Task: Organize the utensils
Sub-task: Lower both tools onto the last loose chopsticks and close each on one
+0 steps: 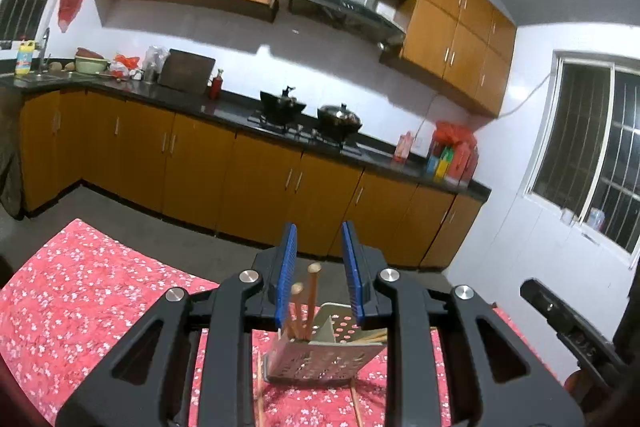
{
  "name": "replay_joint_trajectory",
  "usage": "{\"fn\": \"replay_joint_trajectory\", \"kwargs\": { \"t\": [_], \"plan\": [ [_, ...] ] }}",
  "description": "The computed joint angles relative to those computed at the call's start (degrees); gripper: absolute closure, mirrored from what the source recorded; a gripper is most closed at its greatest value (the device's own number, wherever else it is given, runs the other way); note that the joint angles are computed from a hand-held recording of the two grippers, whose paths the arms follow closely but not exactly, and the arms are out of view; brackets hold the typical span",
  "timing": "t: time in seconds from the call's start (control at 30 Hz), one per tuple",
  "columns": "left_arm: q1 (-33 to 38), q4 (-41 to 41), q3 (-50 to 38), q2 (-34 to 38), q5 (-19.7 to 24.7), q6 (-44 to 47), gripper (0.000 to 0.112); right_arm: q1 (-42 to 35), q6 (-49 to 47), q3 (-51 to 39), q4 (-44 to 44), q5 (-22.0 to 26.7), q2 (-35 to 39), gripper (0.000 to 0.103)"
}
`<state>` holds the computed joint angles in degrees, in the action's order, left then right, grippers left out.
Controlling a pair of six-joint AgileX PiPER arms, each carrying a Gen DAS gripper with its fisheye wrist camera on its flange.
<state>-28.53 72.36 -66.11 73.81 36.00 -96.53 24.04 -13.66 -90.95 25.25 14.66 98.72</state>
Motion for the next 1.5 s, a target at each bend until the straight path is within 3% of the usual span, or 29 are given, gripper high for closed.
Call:
{"fn": "replay_joint_trajectory", "kwargs": {
  "t": [0.07,0.17,0.27,0.33,0.43,0.53,0.63,0.9,0.93,1.07,1.27,1.33,1.5],
  "plan": [
    [-1.68,1.87,4.34,-3.34,2.32,-2.76,0.088,-1.22,1.38,4.96,-1.22,-1.33,-1.59,0.085],
    [-2.73,0.53,10.36,-5.95,5.32,-4.64,0.088,-3.13,4.75,8.42,-3.72,1.19,0.51,0.085],
    [-0.56,-5.06,15.51,-5.37,4.58,-3.62,0.088,-3.91,4.36,10.34,-2.33,4.66,4.80,0.083],
    [1.41,-9.91,17.63,-3.61,2.51,-1.41,0.088,-3.69,-0.03,12.14,2.58,6.15,7.04,0.083],
    [4.91,-18.46,21.44,-0.79,-5.50,4.18,0.088,-2.20,-7.31,14.66,9.39,8.22,9.51,0.083],
    [4.41,-22.38,23.14,2.75,-10.95,7.32,0.088,0.37,-7.33,15.79,7.10,8.06,11.02,0.083],
    [2.21,-21.63,22.72,5.33,-12.03,6.92,0.088,2.59,-3.19,14.87,2.30,7.94,12.67,0.083],
    [-1.67,-20.42,19.04,12.61,-8.67,8.42,0.088,4.98,6.40,13.46,-8.24,5.71,15.18,0.087],
    [-1.63,-20.89,18.68,13.25,-8.55,8.94,0.088,5.49,9.91,13.22,-12.32,5.34,15.38,0.094],
    [-1.77,-21.16,18.32,14.49,-8.03,9.43,0.088,5.59,23.51,10.93,-25.46,5.93,16.69,0.095],
    [-2.21,-22.04,16.60,17.60,-6.89,11.24,0.089,1.87,23.96,9.10,-22.28,6.99,17.41,0.095],
    [-2.87,-19.92,16.10,18.73,-5.29,9.71,0.101,1.71,22.41,8.84,-21.32,6.91,17.67,0.095],
    [1.36,-21.11,15.48,18.98,-5.29,12.33,0.105,1.73,16.82,7.64,-16.42,6.98,18.50,0.095]
  ]
}}
